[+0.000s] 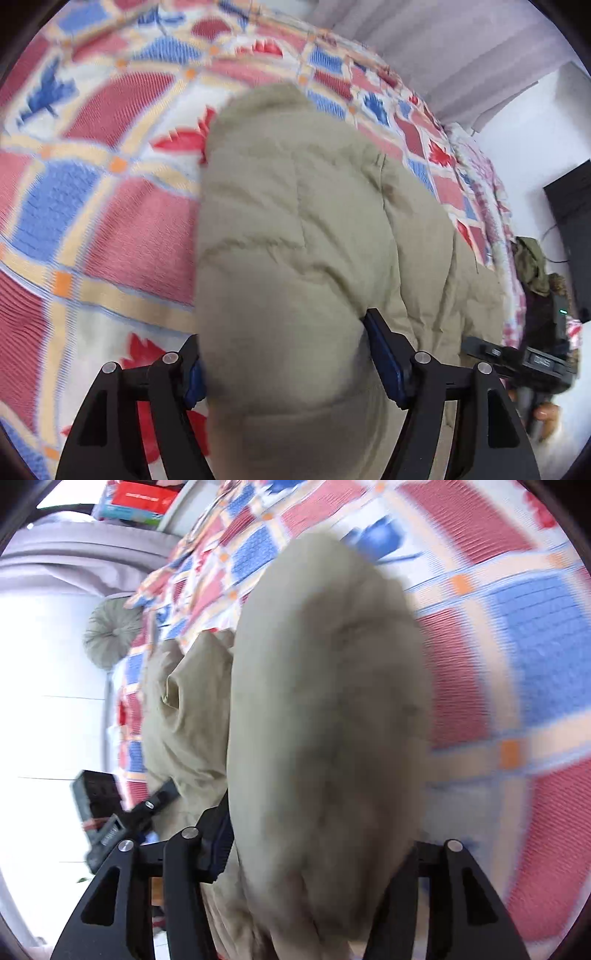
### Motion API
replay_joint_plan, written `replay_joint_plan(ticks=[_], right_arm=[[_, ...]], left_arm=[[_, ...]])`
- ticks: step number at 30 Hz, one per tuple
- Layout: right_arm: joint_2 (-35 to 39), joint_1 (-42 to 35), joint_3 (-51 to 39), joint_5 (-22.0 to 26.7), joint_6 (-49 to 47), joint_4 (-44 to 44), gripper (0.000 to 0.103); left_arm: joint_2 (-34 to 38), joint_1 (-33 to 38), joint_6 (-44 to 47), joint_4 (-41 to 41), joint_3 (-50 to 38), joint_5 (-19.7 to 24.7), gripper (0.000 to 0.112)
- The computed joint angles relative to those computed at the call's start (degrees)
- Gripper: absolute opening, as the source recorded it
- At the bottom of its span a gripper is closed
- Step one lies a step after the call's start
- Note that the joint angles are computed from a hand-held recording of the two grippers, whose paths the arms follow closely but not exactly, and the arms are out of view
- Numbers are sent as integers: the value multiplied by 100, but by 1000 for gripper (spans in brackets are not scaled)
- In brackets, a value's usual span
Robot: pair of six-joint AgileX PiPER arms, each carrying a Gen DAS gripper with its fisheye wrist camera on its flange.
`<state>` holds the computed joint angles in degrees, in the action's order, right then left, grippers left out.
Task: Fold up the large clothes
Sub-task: 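Lower the rolled bundle onto the quilt with both grippers and press it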
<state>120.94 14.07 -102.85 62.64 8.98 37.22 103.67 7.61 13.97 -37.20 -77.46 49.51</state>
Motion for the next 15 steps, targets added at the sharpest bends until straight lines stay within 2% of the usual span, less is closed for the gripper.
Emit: replay_joint_plan(ticks=[3,6,9,13,15], right_arm=[[-799,65,365,-84,414,-953,57],[-1352,84,538,-392,221,-1073,57],[-1019,202,-47,-317,67,-648,57],[350,634,-1447,-341,759,-429,57],[491,657,-1338,-580,917,79,57]], left_arm=[[-204,53,-133,284,-52,-255,73],[33,61,-295,541,-482,-276,73],[372,-55,-492,779,-1005,-265,73],[648,-327,-895,1226,-1431,-279,73],[672,-458,-1055,1399,-1393,-375,73]])
